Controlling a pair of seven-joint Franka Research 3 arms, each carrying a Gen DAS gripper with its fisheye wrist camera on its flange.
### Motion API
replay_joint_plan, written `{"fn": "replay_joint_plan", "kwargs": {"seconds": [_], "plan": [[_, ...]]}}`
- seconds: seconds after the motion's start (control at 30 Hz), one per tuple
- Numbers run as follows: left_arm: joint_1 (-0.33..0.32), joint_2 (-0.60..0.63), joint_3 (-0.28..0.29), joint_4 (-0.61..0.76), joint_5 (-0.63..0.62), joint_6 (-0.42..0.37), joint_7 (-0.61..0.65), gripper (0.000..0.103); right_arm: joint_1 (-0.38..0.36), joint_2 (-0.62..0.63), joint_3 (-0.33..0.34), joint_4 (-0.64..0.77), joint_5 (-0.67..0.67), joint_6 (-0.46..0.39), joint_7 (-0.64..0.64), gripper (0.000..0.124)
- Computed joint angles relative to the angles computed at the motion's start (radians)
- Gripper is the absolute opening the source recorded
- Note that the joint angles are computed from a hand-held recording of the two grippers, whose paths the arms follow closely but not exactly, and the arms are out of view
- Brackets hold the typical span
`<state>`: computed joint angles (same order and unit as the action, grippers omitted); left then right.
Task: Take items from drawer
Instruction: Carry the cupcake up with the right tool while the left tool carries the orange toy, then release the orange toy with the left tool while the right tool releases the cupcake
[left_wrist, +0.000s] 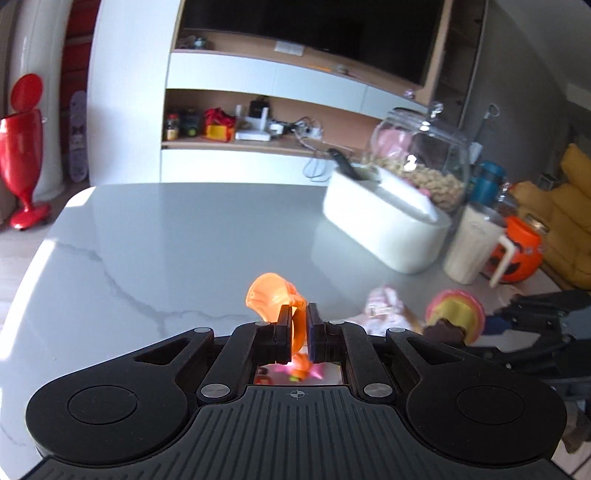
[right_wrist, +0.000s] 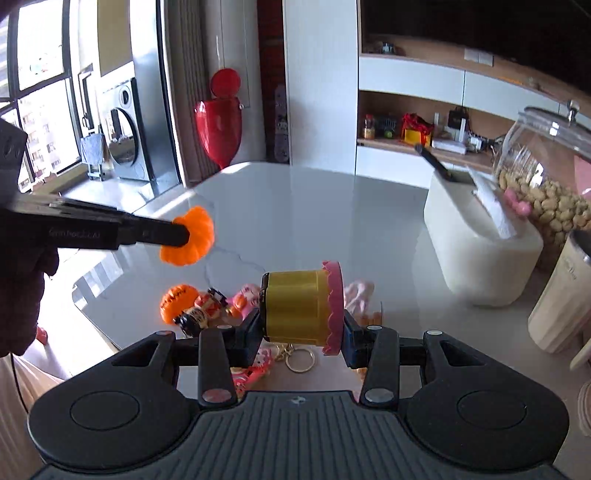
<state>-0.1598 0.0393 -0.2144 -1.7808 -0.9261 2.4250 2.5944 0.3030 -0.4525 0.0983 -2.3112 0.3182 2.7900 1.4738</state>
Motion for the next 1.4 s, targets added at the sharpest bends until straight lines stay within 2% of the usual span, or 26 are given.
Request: {"fn": "replay_joint_plan", "kwargs": {"seconds": [0.1,0.3,0.47,0.73,0.83,0.93,1.13,1.23,1.33,1.4], "plan": [[-0.009,0.073,-0.010,0.044,0.118,0.042,-0.067,0.009,-0.024,0.047,0.040,-0.022,-0.043,0.021,0.039,0.042],[0.000,0.145,-0.039,0.083,0.309,0.072,-0.209,0.012,-0.014,0.074,0.053,-0.050,-0.084,0.011,0.067,0.042],[0.025,0.162,-0.057,0.087,0.356,0.037,-0.265,0.017,-0.029,0.095,0.065,-0.055,-0.143,0.025,0.097,0.042],[0.029,0.131,-0.072,0.045,0.355,0.099,-0.274,0.017,-0.026,0.064,0.057,-0.095,-0.158,0.095,0.126,0.045],[0.032,0.113,-0.073,0.030,0.333,0.117,-0.255,0.017,-0.045,0.028,0.071,-0.117,-0.175,0.134,0.130,0.045],[0.037,0.100,-0.071,0.026,0.292,0.098,-0.224,0.017,-0.073,-0.008,0.087,-0.134,-0.188,0.159,0.156,0.047],[0.027,0.050,-0.056,-0.027,0.220,0.115,-0.146,0.017,-0.075,-0.075,0.066,-0.178,-0.150,0.148,0.171,0.053],[0.023,0.004,-0.042,-0.077,0.112,0.131,-0.060,0.017,-0.056,-0.118,0.044,-0.237,-0.120,0.186,0.167,0.055],[0.022,-0.058,-0.004,-0.135,-0.030,0.061,0.050,0.017,-0.059,-0.168,0.048,-0.304,-0.096,0.217,0.175,0.062],[0.021,-0.103,0.032,-0.183,-0.073,-0.015,0.079,0.017,-0.038,-0.200,0.029,-0.335,-0.080,0.174,0.164,0.062]]}}
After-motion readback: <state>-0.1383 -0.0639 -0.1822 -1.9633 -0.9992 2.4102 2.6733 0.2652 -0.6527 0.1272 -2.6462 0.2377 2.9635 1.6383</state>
